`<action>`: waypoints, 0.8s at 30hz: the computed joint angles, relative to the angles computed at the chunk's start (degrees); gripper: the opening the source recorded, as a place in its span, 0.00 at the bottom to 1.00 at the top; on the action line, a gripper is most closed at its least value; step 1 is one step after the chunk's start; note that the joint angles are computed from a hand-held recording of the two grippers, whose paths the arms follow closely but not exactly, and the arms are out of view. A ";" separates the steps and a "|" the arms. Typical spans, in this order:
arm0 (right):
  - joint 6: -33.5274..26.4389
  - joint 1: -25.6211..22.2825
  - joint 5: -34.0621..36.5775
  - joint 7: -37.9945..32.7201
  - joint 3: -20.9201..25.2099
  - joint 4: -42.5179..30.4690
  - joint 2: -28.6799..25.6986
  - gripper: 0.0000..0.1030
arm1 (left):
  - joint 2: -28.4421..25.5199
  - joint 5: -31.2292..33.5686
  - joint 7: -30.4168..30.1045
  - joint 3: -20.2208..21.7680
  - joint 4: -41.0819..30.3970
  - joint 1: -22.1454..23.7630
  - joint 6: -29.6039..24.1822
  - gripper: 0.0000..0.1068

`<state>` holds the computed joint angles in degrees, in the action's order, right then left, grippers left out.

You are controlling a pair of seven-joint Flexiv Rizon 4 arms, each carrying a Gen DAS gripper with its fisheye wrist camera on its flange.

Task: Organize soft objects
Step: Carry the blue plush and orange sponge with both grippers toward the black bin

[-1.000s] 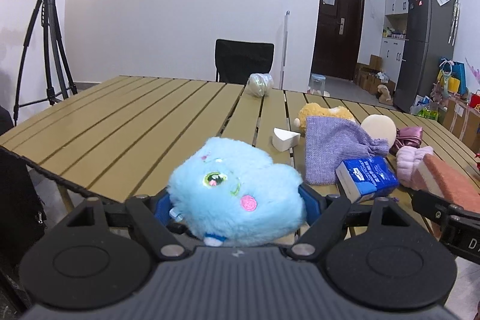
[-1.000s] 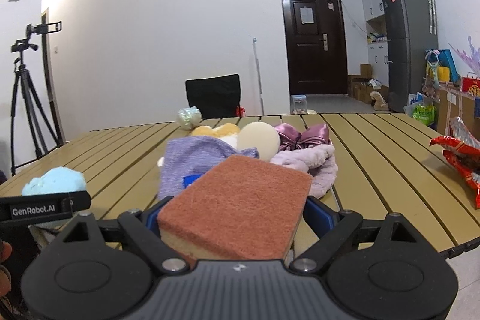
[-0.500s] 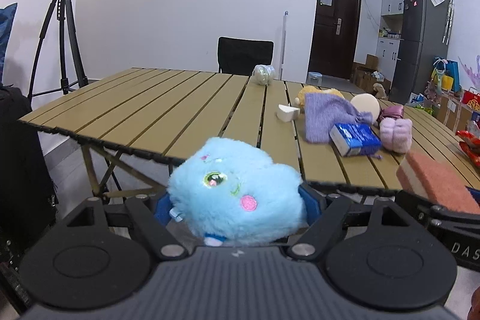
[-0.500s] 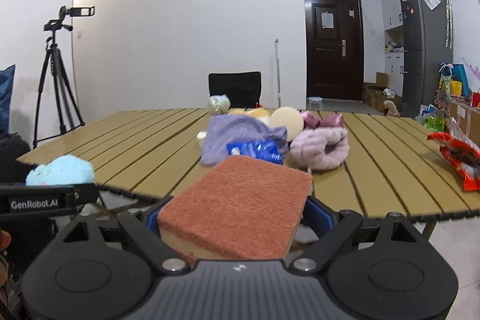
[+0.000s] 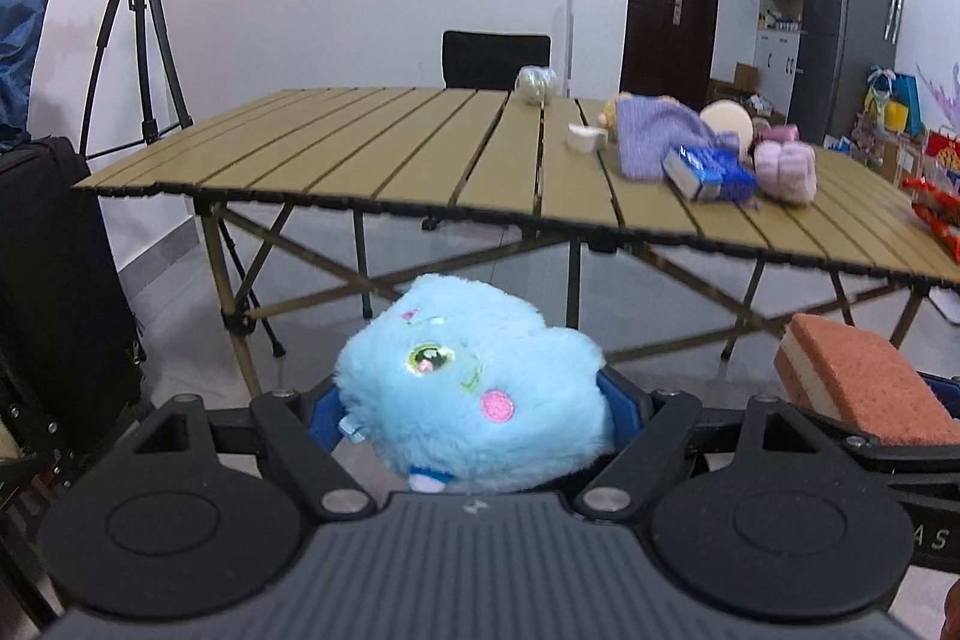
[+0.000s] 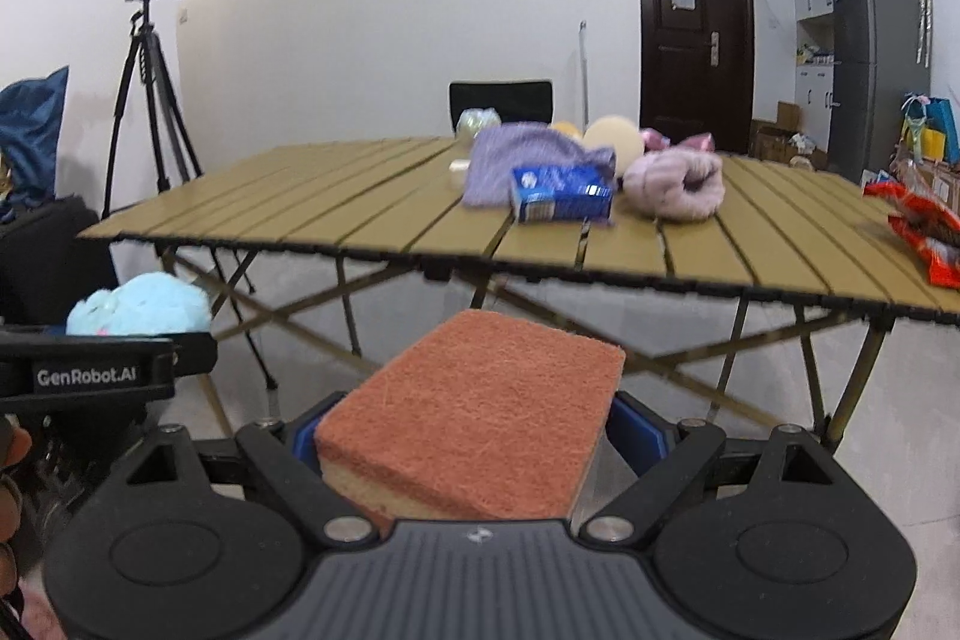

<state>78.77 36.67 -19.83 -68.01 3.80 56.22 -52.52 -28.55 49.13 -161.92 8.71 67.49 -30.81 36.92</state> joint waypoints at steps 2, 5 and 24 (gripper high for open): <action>0.49 0.36 -0.12 0.06 -0.27 3.06 1.48 0.87 | 0.57 -0.35 0.13 -0.27 1.25 -0.26 -0.24 0.76; 0.67 0.37 -0.35 -0.22 0.16 6.77 3.22 0.87 | 1.28 -0.68 0.27 -0.73 2.74 -0.47 -0.81 0.76; -6.00 -0.60 -0.40 -1.33 3.65 18.25 9.05 0.87 | 3.64 -6.31 1.75 -4.04 10.13 0.55 -3.73 0.76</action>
